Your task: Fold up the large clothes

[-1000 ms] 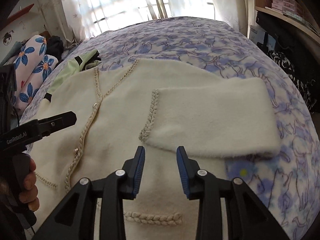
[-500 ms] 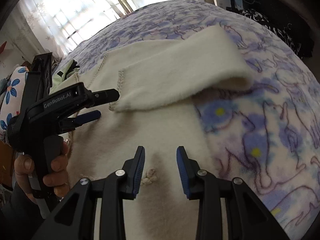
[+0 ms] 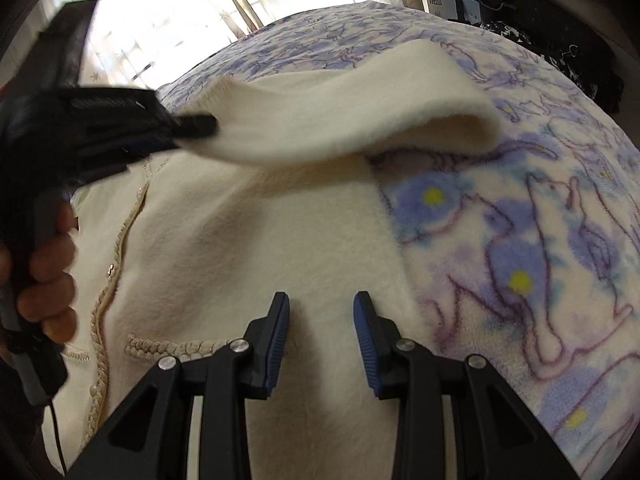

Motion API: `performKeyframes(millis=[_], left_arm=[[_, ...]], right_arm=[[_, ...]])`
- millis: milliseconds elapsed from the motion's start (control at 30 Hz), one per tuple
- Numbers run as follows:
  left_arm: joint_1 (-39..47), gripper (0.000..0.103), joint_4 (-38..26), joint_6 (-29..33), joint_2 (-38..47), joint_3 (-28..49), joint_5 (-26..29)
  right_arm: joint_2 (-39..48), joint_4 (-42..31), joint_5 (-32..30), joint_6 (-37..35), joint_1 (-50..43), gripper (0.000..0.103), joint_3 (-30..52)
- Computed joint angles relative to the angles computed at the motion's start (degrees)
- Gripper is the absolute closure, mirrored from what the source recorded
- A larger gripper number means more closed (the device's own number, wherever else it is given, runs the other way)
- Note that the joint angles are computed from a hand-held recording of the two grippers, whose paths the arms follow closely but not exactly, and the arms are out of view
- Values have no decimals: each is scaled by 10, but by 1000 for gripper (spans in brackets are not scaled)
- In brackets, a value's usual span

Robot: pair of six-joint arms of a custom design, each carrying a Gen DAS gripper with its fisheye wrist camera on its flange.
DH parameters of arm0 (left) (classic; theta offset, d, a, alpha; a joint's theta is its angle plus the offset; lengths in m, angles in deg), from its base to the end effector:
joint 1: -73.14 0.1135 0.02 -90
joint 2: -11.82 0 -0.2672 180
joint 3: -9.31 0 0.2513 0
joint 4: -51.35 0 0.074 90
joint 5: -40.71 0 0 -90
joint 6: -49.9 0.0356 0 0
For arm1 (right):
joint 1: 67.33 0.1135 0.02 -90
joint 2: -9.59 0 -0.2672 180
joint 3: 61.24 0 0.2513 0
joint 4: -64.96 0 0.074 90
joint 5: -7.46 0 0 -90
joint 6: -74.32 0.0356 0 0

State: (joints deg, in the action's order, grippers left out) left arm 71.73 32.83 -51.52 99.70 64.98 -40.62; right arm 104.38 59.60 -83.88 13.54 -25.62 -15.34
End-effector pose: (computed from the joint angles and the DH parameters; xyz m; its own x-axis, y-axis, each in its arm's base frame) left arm 0.2916 -0.0125 0.1620 -0.7823 -0.1765 -0.5973 -0.0359 0.9702 -0.2397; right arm 0.2022 0.1813 0.1015 -0.8585 -0.1114 -0.5006 -0.2937 0.9070 0.3018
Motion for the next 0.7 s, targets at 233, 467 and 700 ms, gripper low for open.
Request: performKeyframes(millis=[233, 467, 700], left_arm=[[109, 88, -62, 76, -137, 13, -13], [323, 86, -54, 144, -86, -13, 41], [453, 63, -74, 195, 78, -3, 128]], right_arm=[[-3, 5, -1, -1, -2, 69, -6], [2, -1, 12, 3, 9, 68, 2], [11, -77, 51, -16, 41, 58, 49]])
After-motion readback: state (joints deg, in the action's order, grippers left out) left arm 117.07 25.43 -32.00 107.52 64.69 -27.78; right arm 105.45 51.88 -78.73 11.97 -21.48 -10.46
